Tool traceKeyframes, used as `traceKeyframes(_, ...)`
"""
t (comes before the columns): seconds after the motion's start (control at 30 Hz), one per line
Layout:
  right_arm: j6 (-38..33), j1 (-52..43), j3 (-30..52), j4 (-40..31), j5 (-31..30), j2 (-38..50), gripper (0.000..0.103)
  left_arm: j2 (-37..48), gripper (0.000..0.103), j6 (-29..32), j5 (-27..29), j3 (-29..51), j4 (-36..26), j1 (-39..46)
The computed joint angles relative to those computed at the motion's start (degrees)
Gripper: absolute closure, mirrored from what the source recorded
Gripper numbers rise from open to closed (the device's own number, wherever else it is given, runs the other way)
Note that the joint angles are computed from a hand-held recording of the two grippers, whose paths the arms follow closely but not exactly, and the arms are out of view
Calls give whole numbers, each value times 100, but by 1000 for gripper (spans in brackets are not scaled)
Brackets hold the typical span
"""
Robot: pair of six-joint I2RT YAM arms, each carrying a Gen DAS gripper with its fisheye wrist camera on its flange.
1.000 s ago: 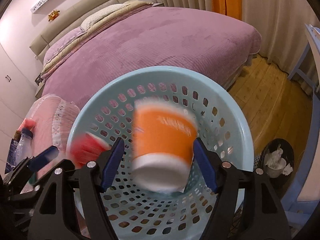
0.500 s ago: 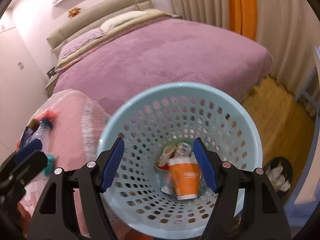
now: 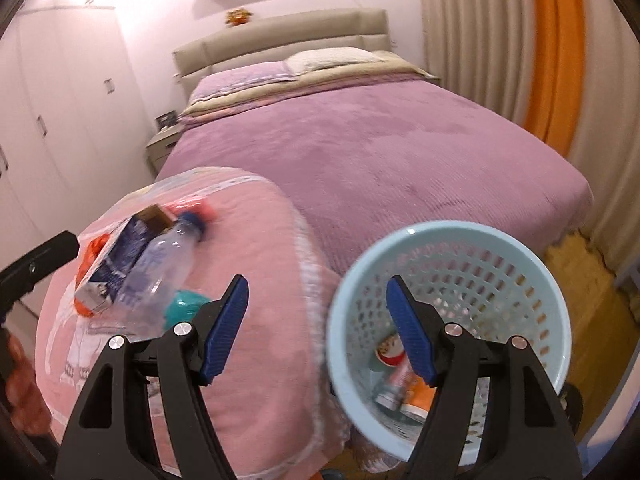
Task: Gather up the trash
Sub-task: 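Grasp the white milk box with the left tool while the right tool grasps the clear bottle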
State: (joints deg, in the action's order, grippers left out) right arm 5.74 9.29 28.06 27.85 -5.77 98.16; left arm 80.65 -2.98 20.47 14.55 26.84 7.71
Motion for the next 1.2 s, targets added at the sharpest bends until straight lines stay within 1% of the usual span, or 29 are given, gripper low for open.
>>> traceKeyframes(0.1,59,321,78,-32,155,4,35,272,36,257,482,187,-250,869)
traceKeyframes(0.23,27,781,176,-20,603,55,36,806,37,683,1217,545,-600,1809)
traceKeyframes(0.27,33,831,189,-10,625,73,36,979,37,782,1371,677,-709,1924)
traceKeyframes(0.33,64,983,260,-30,704,121,37,1240,37,929,1444,886,-929,1946)
traceKeyframes(0.47,128,1208,457,-129,772,270,40,1783,37,924,1137,1248,-983,1734)
traceKeyframes(0.63,160,1454,751,-312,826,485,40,2370,36,828,653,1754,-1116,1396)
traceKeyframes(0.73,184,1579,930,-439,817,583,40,2542,37,778,218,1960,-1162,1173)
traceKeyframes(0.8,208,1635,1058,-523,778,647,40,2640,37,785,98,2114,-1291,1077)
traceKeyframes(0.93,291,1738,1363,-715,637,806,40,2727,38,792,-71,2207,-1357,962)
traceKeyframes(1.0,340,1770,1519,-813,506,896,40,2729,49,848,-17,2199,-1395,952)
traceKeyframes(1.03,368,1791,1618,-859,454,966,40,2726,51,852,52,2179,-1409,955)
traceKeyframes(1.1,449,1844,1775,-936,430,1087,40,2655,60,905,59,2047,-1312,995)
traceKeyframes(1.13,511,1871,1874,-978,403,1175,40,2637,63,889,62,2006,-1265,981)
traceKeyframes(1.2,649,1894,2136,-1151,314,1372,40,2532,74,935,214,1867,-1193,1126)
